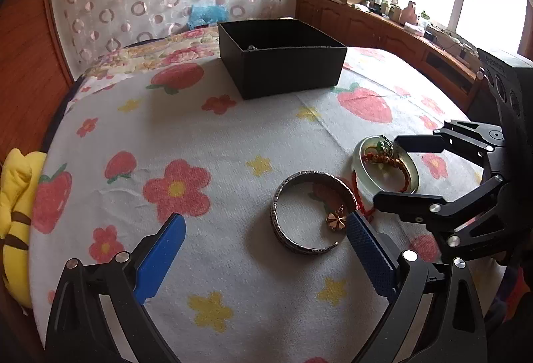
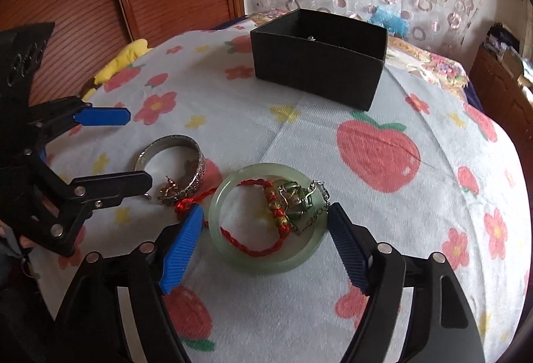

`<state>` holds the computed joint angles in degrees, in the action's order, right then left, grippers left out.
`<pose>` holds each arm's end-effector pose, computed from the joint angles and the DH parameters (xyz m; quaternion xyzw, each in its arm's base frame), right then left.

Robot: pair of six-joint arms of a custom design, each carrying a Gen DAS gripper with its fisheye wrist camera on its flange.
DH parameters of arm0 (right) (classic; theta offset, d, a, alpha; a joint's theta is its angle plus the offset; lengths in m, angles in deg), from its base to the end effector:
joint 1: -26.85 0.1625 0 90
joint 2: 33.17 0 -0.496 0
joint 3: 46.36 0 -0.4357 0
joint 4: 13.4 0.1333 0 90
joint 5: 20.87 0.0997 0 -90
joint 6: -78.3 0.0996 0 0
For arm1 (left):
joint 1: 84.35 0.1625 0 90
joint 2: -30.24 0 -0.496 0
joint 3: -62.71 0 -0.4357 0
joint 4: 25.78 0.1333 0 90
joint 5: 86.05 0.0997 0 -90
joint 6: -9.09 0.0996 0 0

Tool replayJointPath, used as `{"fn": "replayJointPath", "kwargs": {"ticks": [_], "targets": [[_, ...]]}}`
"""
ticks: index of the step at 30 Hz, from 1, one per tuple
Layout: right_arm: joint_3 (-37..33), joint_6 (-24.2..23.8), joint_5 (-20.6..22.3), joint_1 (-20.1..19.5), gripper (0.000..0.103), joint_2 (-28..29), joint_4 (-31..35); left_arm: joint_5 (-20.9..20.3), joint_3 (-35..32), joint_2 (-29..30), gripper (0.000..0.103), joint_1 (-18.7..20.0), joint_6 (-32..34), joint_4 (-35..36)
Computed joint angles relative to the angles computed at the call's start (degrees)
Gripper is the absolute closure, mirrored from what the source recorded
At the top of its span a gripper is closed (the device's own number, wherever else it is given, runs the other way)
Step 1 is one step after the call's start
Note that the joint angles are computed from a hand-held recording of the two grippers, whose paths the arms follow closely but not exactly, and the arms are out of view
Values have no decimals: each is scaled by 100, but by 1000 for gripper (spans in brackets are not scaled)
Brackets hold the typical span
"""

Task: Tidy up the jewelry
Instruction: 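Move the left gripper to the silver bangle while the right gripper approaches the jade bangle, then grasp the silver bangle rim with the left gripper while the right gripper grasps the jade bangle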

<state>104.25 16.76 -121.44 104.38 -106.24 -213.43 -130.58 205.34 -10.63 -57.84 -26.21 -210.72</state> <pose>0.0313 -0.3911 0.1825 0.3735 -0.8804 0.1692 0.2383 -0.2461 -0.3511 -0.0207 0.2465 0.8874 -0.2572 0.2927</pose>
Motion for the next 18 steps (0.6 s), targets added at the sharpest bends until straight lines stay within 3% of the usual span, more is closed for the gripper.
{"fn": "replayJointPath", "kwargs": {"ticks": [9,18], "targets": [[-80,-217,85,-130,29,-223,291,-17,-15,30,10,-6,3,-16],[-71,-371,556,-306,29,-851,732,-95,-119,91,10,8,55,89]]}}
